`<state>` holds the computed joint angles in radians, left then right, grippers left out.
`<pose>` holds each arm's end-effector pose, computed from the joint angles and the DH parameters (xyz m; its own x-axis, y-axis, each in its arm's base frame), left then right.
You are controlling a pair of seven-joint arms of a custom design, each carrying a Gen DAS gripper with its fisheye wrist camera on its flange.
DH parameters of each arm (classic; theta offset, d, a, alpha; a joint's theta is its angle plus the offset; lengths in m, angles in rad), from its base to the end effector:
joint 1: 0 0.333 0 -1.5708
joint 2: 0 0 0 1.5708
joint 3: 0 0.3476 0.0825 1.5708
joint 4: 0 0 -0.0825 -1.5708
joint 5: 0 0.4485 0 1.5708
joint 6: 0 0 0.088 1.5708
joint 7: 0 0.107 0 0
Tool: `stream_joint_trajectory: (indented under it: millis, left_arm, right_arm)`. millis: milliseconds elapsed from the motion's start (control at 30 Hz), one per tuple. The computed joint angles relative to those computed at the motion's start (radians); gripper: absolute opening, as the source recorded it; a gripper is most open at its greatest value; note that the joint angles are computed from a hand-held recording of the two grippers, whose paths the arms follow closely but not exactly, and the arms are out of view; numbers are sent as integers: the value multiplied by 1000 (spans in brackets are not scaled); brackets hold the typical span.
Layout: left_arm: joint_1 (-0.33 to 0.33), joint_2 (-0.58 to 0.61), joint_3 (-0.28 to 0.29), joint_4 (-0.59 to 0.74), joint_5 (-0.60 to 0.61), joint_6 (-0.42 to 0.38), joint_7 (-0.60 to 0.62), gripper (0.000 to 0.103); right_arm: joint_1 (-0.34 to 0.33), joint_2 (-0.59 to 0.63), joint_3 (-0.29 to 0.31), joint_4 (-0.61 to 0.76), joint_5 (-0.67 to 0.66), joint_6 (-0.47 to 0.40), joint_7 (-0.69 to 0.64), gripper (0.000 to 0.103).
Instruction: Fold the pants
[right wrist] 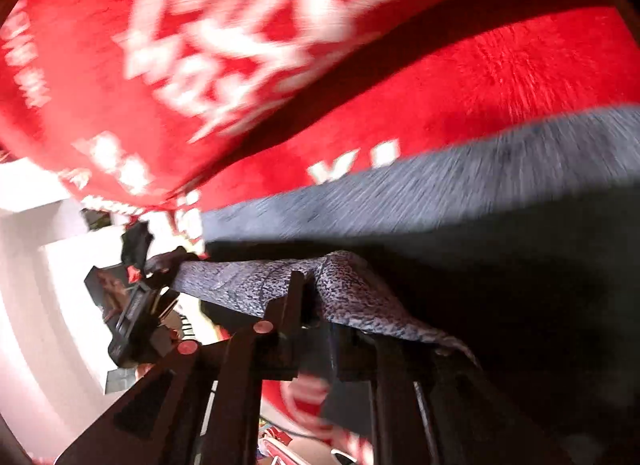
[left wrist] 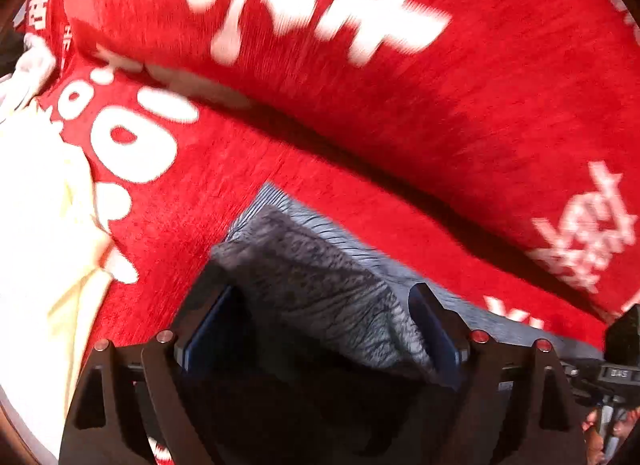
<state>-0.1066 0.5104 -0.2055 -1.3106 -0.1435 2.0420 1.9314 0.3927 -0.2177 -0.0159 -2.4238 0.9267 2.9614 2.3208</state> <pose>0.7742 -0.2202 0.4876 -0.5639 -0.8129 0.1454 -0.8106 0.5112 -0.2856 0.5191 0.1472 0.4510 -0.6730 -0.1597 -0.7222 -0.3984 0.9009 0.1720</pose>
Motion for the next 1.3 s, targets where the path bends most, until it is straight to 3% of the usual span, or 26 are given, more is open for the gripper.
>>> stream_joint_trajectory:
  millis: [33, 100, 167, 200, 233, 300, 400, 533, 567, 600, 633, 733, 767, 833, 933, 1033, 1167, 1300]
  left_arm:
    - [-10, 16, 9, 23, 21, -19, -17, 88]
    - [1, 4, 4, 33, 8, -29, -13, 88]
    - [13, -33, 3, 15, 3, -7, 7, 88]
    - [22, -60, 2, -2, -5, 12, 19, 88]
    - [25, -78, 6, -12, -3, 24, 25, 88]
    - [29, -109, 13, -33, 13, 30, 46, 88]
    - [16, -134, 11, -88, 44, 14, 94, 88]
    - [-40, -146, 17, -211, 138, 89, 89, 88]
    - [-58, -147, 24, -237, 179, 114, 71, 90]
    - [-63, -160, 26, -276, 200, 171, 67, 96]
    - [-61, -180, 21, -317, 205, 230, 81, 98]
    - [-68, -209, 24, -332, 243, 204, 90, 98]
    - [-63, -232, 22, -347, 240, 194, 102, 98]
    - [-48, -291, 13, -393, 212, 188, 152, 98]
    - [-31, -382, 0, -455, 132, 118, 260, 98]
    - [-31, -452, -3, -496, 48, 3, 371, 98]
    - [-48, -575, 6, -591, -93, -128, 538, 98]
    - [-84, -687, 22, -682, -169, -224, 627, 98]
  right_arm:
    - [15, 6, -17, 7, 46, 1, -31, 13]
    - [-13, -6, 4, 12, -24, -39, 18, 20]
    - [-91, -48, 71, 21, -265, -104, 165, 49]
    - [-120, -64, 101, 28, -369, -118, 224, 71]
    - [-139, -82, 126, 30, -450, -116, 273, 74]
    - [-112, -85, 121, 52, -501, -94, 271, 73]
    - [-101, -38, 109, 125, -582, -203, 273, 65]
    - [-89, 77, 71, 203, -584, -327, 185, 54]
    - [-102, 94, 75, 223, -630, -378, 200, 54]
    - [-113, 107, 77, 238, -674, -417, 218, 47]
    - [-117, 97, 75, 225, -665, -401, 224, 42]
    - [-128, 4, 91, 113, -653, -221, 319, 44]
    - [-138, -28, 104, 88, -680, -202, 362, 47]
    - [-194, -113, 168, 42, -813, -225, 520, 64]
    - [-222, -228, 235, -5, -905, -324, 713, 67]
    - [-217, -337, 303, -23, -969, -492, 896, 67]
    - [-142, -490, 393, -39, -977, -764, 1142, 67]
    - [-67, -492, 467, 18, -958, -951, 1341, 67]
